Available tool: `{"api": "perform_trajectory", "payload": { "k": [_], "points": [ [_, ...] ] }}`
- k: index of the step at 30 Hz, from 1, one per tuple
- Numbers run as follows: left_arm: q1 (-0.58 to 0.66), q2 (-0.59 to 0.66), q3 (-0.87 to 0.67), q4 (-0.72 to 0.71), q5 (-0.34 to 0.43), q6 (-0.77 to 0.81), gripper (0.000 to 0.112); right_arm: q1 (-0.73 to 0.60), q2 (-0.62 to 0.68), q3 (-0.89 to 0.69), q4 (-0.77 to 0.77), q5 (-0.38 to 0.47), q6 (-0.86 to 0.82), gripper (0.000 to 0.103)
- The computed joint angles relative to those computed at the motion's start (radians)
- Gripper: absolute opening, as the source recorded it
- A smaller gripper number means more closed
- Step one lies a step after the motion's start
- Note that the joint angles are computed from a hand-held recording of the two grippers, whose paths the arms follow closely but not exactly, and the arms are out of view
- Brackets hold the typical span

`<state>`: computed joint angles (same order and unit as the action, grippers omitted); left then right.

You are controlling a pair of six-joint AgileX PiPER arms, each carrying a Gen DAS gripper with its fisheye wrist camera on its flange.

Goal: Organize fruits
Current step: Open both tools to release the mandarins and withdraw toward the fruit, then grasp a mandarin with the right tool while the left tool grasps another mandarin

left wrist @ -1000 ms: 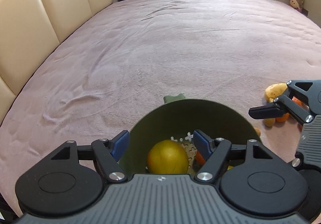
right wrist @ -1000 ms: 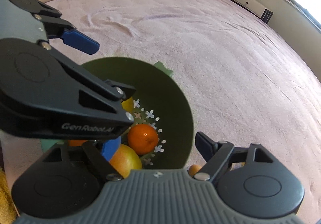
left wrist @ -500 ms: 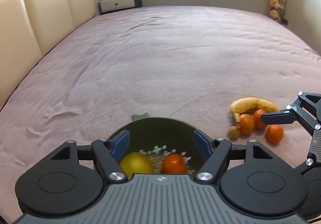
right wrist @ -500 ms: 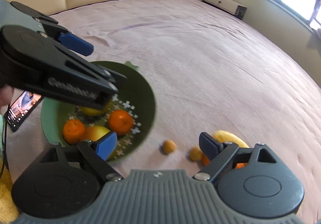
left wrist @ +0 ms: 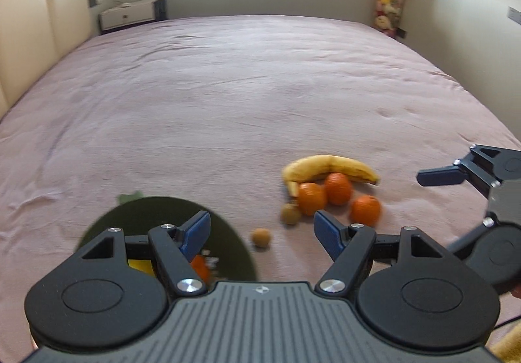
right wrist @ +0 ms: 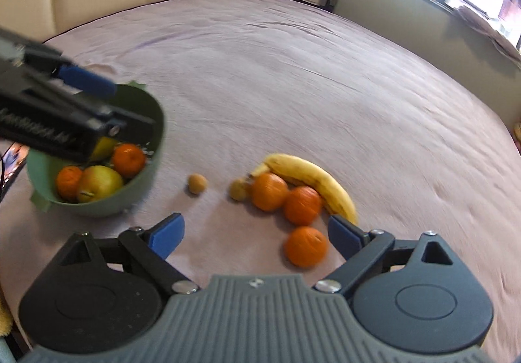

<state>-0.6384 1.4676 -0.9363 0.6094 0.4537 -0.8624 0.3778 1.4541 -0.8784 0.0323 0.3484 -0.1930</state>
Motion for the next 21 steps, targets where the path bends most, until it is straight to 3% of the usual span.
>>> {"api": "perform_trajectory", "payload": {
  "k": [5, 12, 17, 19, 21],
  "points": [
    [-0.048, 0.053, -0.023, 0.050, -0.014, -0.030, 0.085, -0.033, 0.012, 0.017, -0.092, -0.019, 0.119, 0.092],
    [-0.074, 0.093, -0.021, 0.098, -0.069, -0.051, 0.082, -0.071, 0.037, 0.047, -0.079, -0.059, 0.111, 0.091],
    [-0.078, 0.134, -0.028, 0.157, -0.123, -0.094, 0.078, -0.072, 0.083, 0.044, -0.147, -0.099, 0.162, 0.079],
    [-0.087, 0.157, -0.040, 0.214, -0.116, -0.140, 0.075, -0.066, 0.102, 0.032, -0.213, -0.099, 0.221, 0.074],
    [-0.091, 0.178, -0.052, 0.256, -0.104, -0.178, 0.072, -0.076, 0.116, 0.029, -0.179, -0.115, 0.181, 0.070]
  ]
}}
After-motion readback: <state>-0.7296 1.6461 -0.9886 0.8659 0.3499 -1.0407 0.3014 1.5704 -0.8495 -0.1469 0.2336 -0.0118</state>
